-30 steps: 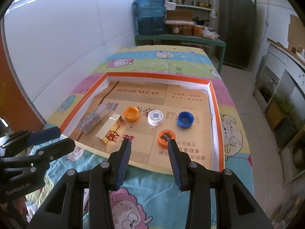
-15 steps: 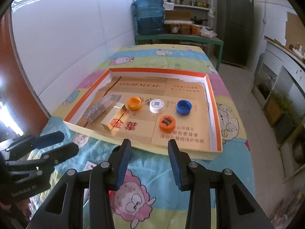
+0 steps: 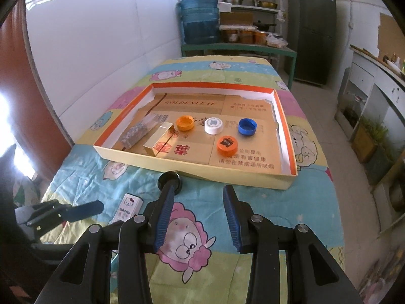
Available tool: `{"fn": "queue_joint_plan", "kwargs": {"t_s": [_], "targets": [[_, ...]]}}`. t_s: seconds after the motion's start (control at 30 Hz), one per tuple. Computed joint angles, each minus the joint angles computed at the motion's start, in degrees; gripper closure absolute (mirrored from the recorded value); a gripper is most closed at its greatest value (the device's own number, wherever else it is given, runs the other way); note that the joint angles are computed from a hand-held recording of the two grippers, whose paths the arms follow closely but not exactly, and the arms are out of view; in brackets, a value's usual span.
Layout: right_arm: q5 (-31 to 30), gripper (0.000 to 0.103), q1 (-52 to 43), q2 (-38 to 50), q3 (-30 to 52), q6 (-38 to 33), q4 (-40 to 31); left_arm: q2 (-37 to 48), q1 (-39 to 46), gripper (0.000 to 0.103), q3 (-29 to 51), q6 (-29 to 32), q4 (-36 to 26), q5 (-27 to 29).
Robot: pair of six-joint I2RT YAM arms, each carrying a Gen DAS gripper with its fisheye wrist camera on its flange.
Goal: Organize rigid objects
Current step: 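Grasp the Hello Kitty box with the left tool while the right tool grasps the red cap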
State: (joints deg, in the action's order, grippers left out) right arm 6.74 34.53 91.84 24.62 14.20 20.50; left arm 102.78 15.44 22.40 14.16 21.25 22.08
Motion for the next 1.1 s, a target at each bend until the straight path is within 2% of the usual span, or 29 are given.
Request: {"fn": "queue_joint_plan", "kwargs": {"t_s": [0.3, 0.5, 0.7, 0.8, 0.83, 0.93, 1.0, 1.1], "targets": [[0.40, 0.062, 1.01, -2.14, -2.84, 1.75, 0.38, 1.87, -1.16, 0.055, -1.03, -0.26, 3.98, -2.34], [0.93, 0.062, 4.48, -4.03, -6.26, 5.00, 0.95, 3.64, 1.31, 0.054, 1.86, 1.48, 2.39, -1.36], [2.70, 0.062, 8.55, -3.49, -7.95, 8.21, 1.83, 3.62, -3.89, 0.054, 2.29, 1.02, 3.17, -8.46], [3.10, 0.062, 8.68, -3.33, -8.32, 9.03, 1.78, 4.47, -5.15, 0.054, 1.50, 0.85, 6.26, -9.99], [3.07, 0.062, 8.48, -3.33, -8.38, 9.09, 1.80, 4.60, -5.08, 0.056, 1.34, 0.94, 6.85, -9.87], [2.79, 0.062, 8.01, -3.27, -8.45, 9.05, 1.81, 5.01, -3.67, 0.077, 0.32, 1.30, 9.60, -8.99], [1.66, 0.062, 7.74, -2.22, -8.02, 8.82, 2.30, 5.04, -0.98, 0.077, 0.82, 1.67, 8.32, -5.34], [0.30, 0.062, 8.36, 0.19, -6.41, 8.18, 2.78, 4.79, 1.25, 0.077, 0.78, 2.27, 7.64, -2.69]]}}
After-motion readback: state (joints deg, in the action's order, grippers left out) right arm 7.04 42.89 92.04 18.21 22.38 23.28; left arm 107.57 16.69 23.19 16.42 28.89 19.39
